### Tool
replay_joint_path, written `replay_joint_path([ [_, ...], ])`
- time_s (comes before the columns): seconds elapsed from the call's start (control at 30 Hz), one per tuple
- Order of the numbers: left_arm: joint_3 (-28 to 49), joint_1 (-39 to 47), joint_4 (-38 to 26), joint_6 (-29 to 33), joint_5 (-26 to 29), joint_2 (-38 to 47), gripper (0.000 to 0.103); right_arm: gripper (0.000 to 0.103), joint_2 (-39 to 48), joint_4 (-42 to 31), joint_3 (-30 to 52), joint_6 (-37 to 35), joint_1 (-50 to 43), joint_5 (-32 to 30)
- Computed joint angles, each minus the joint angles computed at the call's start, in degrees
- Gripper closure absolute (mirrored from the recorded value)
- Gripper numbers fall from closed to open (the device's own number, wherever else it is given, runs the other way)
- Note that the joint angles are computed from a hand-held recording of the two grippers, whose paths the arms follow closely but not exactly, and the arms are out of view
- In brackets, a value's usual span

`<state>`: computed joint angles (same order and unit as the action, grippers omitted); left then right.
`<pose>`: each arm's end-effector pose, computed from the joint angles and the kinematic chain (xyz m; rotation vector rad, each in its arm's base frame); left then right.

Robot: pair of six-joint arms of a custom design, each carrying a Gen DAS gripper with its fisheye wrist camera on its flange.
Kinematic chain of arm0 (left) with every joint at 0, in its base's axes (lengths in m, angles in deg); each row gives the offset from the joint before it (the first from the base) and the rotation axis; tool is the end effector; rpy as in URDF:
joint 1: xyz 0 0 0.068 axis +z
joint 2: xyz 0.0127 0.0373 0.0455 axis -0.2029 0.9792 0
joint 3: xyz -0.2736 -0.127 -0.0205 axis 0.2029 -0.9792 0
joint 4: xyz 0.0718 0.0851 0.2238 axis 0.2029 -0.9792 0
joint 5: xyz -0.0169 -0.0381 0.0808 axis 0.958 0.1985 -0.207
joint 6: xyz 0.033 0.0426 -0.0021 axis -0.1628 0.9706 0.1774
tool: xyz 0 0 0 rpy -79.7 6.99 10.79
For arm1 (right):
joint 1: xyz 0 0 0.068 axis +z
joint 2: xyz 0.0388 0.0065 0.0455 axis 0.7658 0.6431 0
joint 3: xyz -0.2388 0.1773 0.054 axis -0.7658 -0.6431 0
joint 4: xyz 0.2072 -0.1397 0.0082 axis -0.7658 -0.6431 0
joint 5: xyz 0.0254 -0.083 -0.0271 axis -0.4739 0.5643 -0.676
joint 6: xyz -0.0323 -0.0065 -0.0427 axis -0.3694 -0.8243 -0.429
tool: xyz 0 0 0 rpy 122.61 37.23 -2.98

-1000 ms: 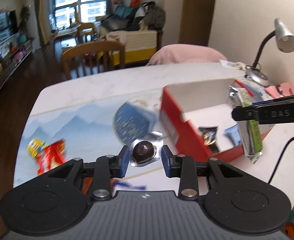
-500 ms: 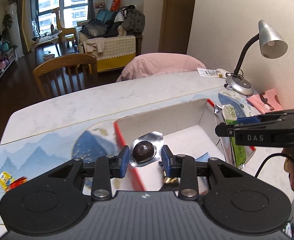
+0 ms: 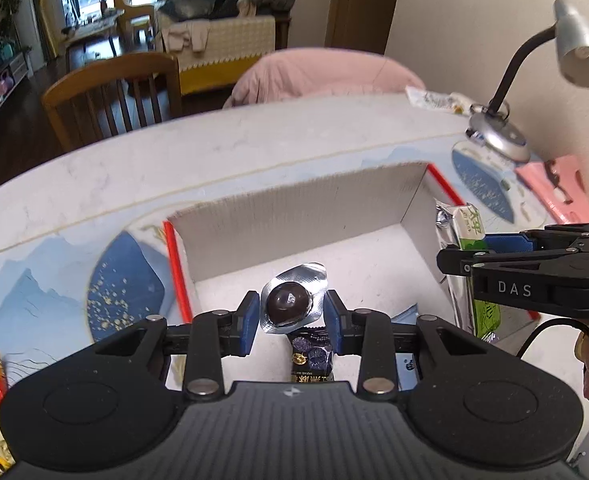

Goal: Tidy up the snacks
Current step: 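Lower both held snacks into the red box and open both tools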

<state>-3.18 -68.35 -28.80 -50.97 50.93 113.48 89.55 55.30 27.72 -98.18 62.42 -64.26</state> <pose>0.1898 -0.2573 0.1152 -0.1141 2.5142 -0.0624 0.2491 0.0612 0.1072 -0.5291 2.4534 0.2431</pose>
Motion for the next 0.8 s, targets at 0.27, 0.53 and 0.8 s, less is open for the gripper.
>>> replay_joint_path([
  [0.27,5.2,3.6,0.2,1.3,4.8,7.7,0.07,0.062,9.8,-1.9,5.8,-1.3,2.4,0.0],
  [0.53,10.1,5.2,-2.0,4.3,9.7,13.5,0.069,0.062,14.7,-4.1,9.0,-3.0,3.1,0.2],
  [0.8,12.1,6.8,-4.0,4.8,14.0,15.4,0.069,0.062,17.5,-5.6,11.7,-3.0,3.3,1.0],
])
